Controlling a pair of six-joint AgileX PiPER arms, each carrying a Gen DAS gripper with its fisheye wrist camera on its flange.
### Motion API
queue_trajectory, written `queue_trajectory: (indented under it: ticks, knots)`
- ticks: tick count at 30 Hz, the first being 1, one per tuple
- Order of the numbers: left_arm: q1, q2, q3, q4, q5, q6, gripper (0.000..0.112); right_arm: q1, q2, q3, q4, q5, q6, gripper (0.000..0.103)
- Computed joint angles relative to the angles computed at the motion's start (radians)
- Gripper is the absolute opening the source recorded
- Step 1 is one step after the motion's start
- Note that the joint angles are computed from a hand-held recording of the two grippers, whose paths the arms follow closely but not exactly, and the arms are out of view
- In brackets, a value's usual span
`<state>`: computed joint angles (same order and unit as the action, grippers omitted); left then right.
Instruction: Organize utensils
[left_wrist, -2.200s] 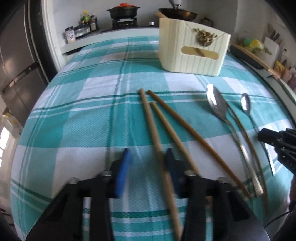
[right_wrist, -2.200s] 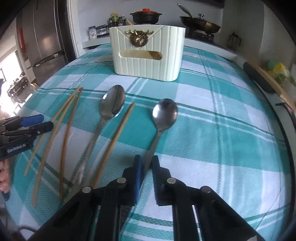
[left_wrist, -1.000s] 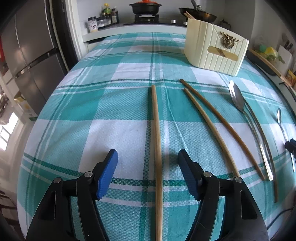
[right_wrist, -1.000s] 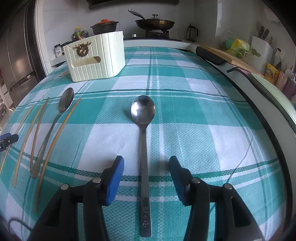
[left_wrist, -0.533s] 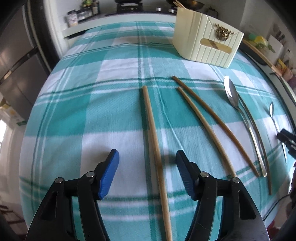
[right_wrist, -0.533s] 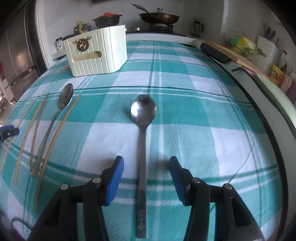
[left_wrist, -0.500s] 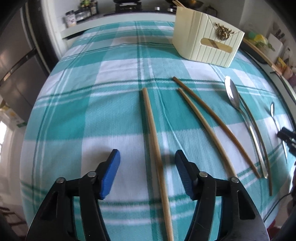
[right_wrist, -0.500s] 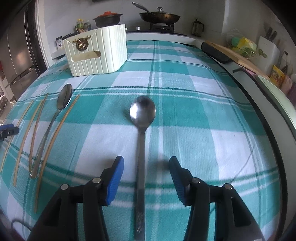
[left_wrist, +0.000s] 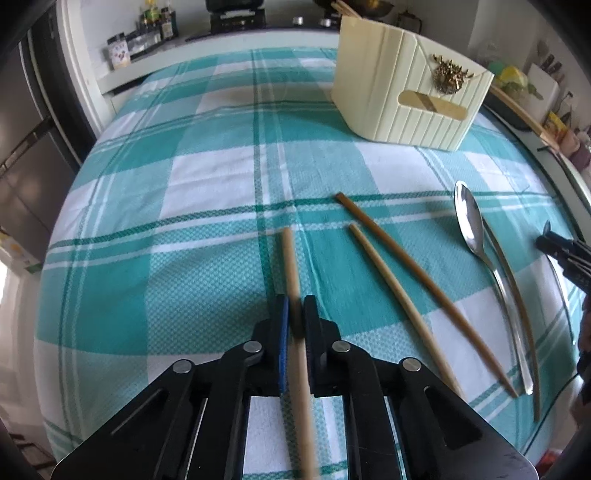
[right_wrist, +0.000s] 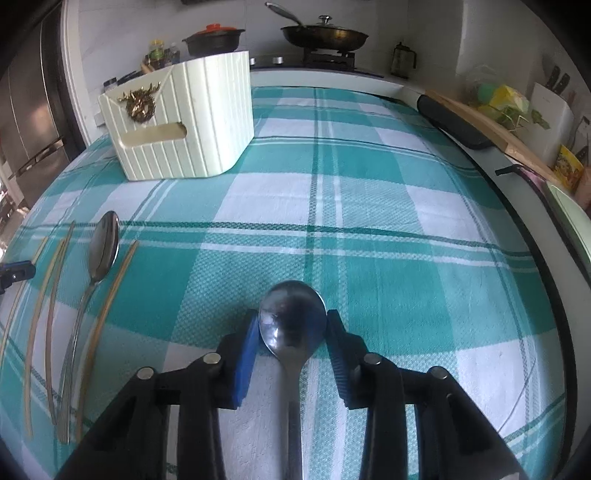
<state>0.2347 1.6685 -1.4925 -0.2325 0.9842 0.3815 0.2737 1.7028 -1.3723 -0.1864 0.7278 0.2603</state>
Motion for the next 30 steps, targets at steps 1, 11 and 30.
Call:
queue_trajectory:
  ticks: [1,11,30]
  knots:
    - [0.01,-0.008,0.011,-0.02,-0.007,0.012,0.005,-0.005,-0.013,0.013,0.018,-0.013,-0.012,0.036]
    - [0.17,-0.24,0.083,-0.289,0.005,0.166,0.005,-0.024,-0.271,0.106,0.236,-0.073,-0.197,0.036]
    - [0.37,-0.405,0.086,-0.641,0.098,0.33,0.005,0.026,-0.413,0.051,0.274,-0.08,-0.219,0.036]
